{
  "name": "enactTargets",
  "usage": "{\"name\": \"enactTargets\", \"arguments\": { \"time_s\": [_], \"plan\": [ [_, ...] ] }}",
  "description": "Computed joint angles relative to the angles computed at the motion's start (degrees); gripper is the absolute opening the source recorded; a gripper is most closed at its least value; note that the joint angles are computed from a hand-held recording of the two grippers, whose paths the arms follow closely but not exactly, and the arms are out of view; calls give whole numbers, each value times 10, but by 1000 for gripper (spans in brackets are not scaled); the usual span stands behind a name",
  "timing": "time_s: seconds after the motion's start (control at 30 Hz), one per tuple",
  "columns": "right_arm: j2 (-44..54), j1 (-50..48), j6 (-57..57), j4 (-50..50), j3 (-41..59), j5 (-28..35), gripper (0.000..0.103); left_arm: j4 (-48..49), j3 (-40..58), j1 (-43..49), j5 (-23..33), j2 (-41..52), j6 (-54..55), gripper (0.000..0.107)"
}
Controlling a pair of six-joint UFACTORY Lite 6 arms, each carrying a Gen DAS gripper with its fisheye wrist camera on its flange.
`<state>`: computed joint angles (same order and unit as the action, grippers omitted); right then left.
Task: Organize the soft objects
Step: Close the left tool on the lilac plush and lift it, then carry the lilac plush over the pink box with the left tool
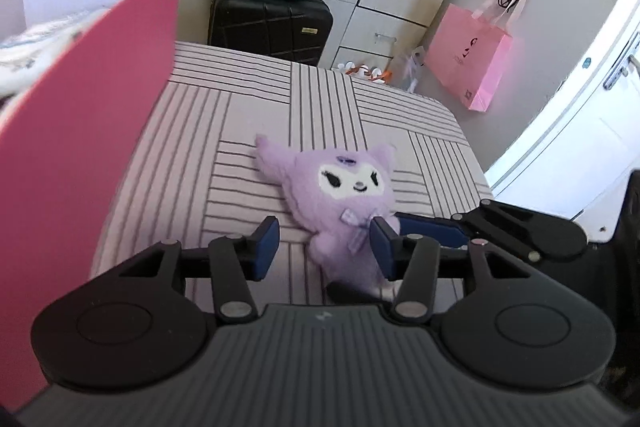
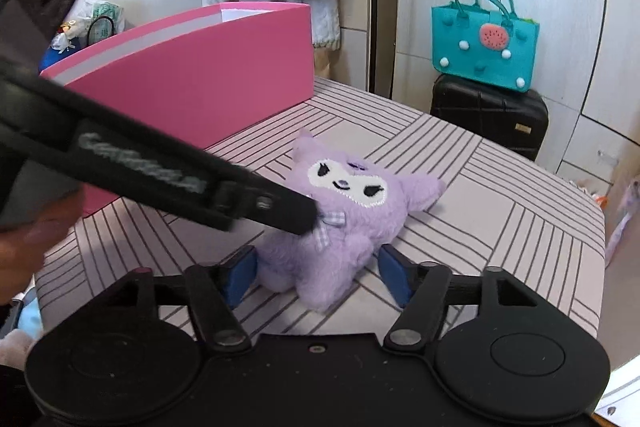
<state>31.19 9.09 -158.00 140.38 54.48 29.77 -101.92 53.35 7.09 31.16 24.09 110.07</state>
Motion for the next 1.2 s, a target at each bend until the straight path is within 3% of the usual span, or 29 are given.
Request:
{"name": "enactTargets", "arguments": {
  "time_s": [0.13, 0.17, 0.2, 0.33, 0.5, 0.73, 0.9, 1.2],
  "plan": [
    [19, 13, -39, 54, 18, -5, 74, 20, 35, 4, 34, 42, -40, 47],
    [23, 15, -48, 67, 20, -3, 70, 25, 39, 5, 39, 46, -48, 39],
    [23, 16, -60, 84, 20, -4, 58, 34, 39, 8, 48, 47, -54, 38],
    [2, 0, 45, -7, 16, -6, 52, 51, 14, 15, 67, 22, -53, 28],
    [-64, 31, -43, 80, -47, -9, 51, 87, -43, 44, 98, -52, -50, 28],
    [-176, 66, 4, 44, -111, -39, 51, 223, -80, 120, 154, -149, -118, 28],
    [-249, 113, -16, 72, -145, -69, 51, 302, -79, 198, 229, -192, -130, 28],
    [-267, 230, -177, 243, -92, -121, 52, 343, -49, 355, 350, -206, -84, 28]
  ]
}}
